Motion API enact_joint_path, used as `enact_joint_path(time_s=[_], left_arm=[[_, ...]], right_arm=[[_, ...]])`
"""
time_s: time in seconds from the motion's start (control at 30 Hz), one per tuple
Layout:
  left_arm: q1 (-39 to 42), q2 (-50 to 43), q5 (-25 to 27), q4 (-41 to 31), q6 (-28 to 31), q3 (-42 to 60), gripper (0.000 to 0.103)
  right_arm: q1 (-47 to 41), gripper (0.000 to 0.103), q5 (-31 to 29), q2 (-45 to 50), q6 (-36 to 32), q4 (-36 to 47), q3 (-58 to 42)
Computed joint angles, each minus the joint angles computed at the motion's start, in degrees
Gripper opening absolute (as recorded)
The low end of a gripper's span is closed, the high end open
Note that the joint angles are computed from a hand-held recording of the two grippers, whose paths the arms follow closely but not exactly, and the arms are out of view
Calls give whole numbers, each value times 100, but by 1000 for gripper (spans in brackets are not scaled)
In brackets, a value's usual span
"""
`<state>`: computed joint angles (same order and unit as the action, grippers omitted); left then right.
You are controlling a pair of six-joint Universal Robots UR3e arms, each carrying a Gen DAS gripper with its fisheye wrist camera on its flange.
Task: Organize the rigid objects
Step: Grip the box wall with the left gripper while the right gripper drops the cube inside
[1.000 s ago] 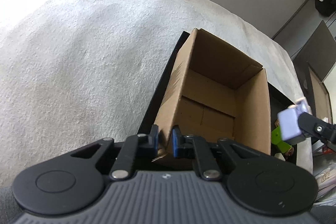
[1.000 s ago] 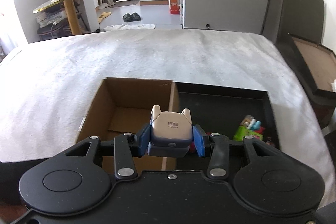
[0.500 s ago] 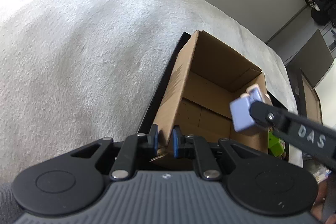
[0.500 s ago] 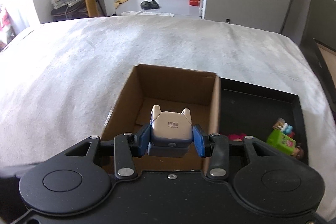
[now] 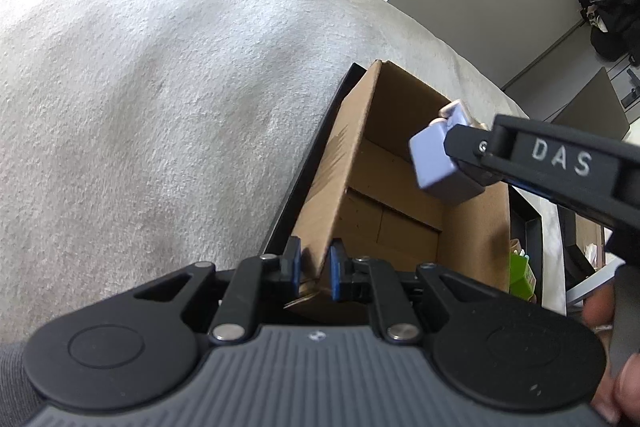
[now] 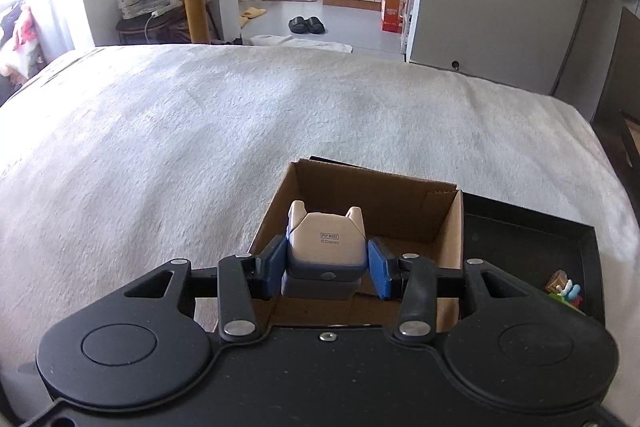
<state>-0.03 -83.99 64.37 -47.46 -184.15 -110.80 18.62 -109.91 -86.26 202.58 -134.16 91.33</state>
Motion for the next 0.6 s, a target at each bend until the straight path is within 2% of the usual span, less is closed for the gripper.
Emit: enact_joint_path(time_s=[0.1,0.53,0.6], left_arm=[[-1,32,21,3,10,-21,13],[-112,79,215,-41,11,46,15],[-127,85,272,-57,56,64,15]], right_arm=[[46,45,-95,-25,-34,-223,91],[-96,45,18,-739,186,82,661],[-104,50,8,-878,256,101,782]])
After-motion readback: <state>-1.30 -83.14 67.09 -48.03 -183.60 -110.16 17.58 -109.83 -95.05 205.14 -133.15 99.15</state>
